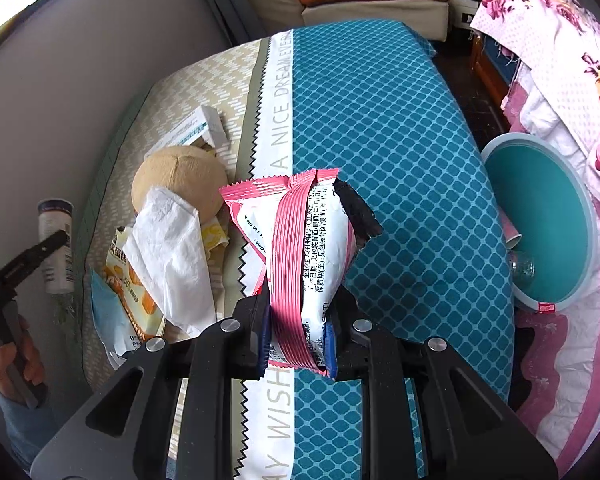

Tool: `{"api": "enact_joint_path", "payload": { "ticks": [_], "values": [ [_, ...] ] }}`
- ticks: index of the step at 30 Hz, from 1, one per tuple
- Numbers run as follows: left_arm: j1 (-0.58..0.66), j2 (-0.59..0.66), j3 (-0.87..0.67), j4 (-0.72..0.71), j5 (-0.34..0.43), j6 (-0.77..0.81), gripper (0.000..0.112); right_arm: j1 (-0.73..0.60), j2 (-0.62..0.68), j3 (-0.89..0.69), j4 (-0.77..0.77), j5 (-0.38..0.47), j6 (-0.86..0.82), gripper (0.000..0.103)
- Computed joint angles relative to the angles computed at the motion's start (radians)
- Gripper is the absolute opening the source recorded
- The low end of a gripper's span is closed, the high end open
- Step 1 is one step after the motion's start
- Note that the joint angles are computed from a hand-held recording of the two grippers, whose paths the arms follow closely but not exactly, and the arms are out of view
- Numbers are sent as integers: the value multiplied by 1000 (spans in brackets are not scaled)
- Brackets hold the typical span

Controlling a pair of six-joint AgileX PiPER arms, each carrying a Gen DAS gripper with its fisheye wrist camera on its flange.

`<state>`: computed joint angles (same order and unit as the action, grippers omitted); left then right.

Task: Collect trash
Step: 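Carry the wrapper and yogurt bottle toward the teal bin with both tools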

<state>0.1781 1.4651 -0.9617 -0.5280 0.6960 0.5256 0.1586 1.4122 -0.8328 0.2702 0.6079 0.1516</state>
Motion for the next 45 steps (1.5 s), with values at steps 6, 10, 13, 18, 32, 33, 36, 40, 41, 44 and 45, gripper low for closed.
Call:
{"api": "enact_joint_path", "payload": {
  "ticks": [6, 10, 13, 18, 32, 33, 36, 40, 41, 44, 45],
  "values": [
    [-238, -9, -56, 45, 0, -118, 53, -89, -31, 24, 72, -7, -105, 19],
    [-394, 19, -100, 116, -15, -225, 53, -188, -58, 48, 150, -5, -218, 19],
    [-512, 70, -162, 187, -23, -320, 53, -252, -66, 61, 207, 0, -296, 19],
    [-663, 193, -292, 265, -9, -425, 53, -421, -67, 75, 336, 29, -486, 19],
    [-932, 541, -718, 334, 128, -533, 53, -862, -24, 76, 514, 96, -866, 19],
    [-943, 563, -751, 336, 141, -539, 53, -881, -15, 68, 520, 101, -879, 19],
    [-982, 642, -878, 350, 191, -562, 53, -959, 15, 46, 546, 122, -933, 19],
    [-1028, 752, -1055, 371, 264, -586, 53, -1059, 56, 14, 580, 150, -995, 19],
    [-1036, 781, -1101, 376, 285, -591, 53, -1080, 71, 4, 587, 153, -1008, 19],
    [-1056, 870, -1241, 385, 347, -604, 53, -1122, 111, -21, 595, 167, -1031, 19],
    [-1060, 896, -1283, 386, 367, -608, 53, -1128, 119, -28, 595, 171, -1033, 19]
  ]
}}
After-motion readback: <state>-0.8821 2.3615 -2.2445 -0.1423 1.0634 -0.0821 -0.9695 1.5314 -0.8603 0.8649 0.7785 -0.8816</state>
